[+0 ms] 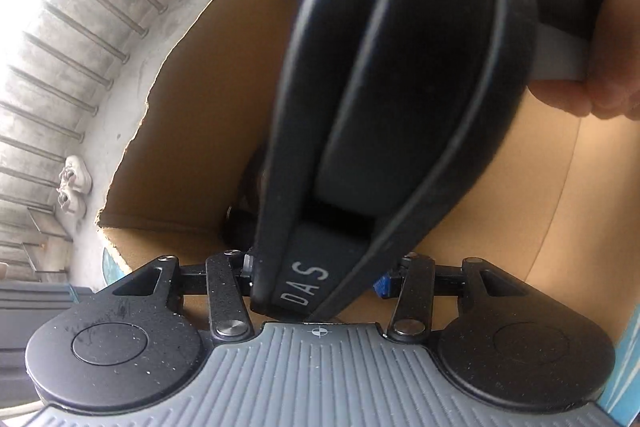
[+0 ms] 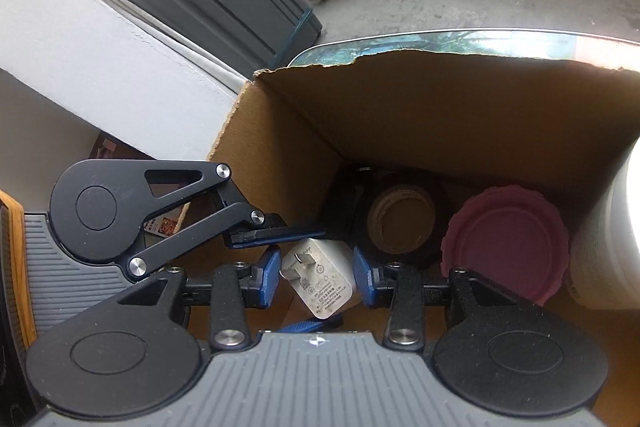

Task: Organize rigid objects
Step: 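Carry the charger plug into the box with both tools and open them, then withdraw both tools and reach toward the green dropper bottle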

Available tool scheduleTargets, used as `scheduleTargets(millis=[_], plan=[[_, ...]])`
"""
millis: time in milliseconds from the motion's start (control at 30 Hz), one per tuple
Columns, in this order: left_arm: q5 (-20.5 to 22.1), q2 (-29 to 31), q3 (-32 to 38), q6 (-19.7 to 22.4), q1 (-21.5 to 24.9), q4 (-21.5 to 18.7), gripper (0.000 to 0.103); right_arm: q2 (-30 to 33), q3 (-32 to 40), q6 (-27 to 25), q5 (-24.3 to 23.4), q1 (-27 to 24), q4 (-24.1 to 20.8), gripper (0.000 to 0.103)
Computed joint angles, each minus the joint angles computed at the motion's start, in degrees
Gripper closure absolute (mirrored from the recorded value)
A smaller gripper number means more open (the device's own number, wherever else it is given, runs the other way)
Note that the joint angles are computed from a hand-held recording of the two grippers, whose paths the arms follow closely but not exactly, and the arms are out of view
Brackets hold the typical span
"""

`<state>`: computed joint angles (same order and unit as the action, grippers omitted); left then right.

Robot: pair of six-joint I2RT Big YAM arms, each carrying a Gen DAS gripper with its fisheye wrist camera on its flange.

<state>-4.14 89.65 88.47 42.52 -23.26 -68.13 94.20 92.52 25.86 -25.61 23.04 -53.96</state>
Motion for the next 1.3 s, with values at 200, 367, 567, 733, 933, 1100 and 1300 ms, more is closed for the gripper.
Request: scheduleTargets(millis=[200,367,567,733,933,1100,1300], plan=[[-4.41,0.59,1.07,1.87,-0.87,-2.26,0.055,0.05,-0.51,0.35,0.65,-0.26,1.03,0.059],[-5.09,-1.72,-0.71,1.53,-0.21,-0.65,0.054,-0.74,-0.79,-1.5,2.21,0.28,1.0,0.057],[-5.3,-4.56,-1.93,1.92,-0.04,-0.61,0.045,-1.82,-1.16,-0.68,4.15,0.36,1.82,0.041],[-5.09,-11.46,-7.25,2.72,0.11,2.64,0.043,-3.53,-0.59,-2.4,9.61,1.88,-0.05,0.034],[-4.11,-22.38,-13.27,1.77,0.63,5.0,0.041,-10.69,-5.79,-2.2,11.62,3.18,2.86,0.031],[-6.54,-27.89,-15.44,-3.12,-4.93,3.87,0.038,-15.91,-7.96,-0.79,13.24,4.62,3.3,0.031],[-1.4,-31.89,-19.55,-7.2,-3.38,5.55,0.035,-25.84,-14.06,-1.68,16.79,7.8,5.5,0.029]])
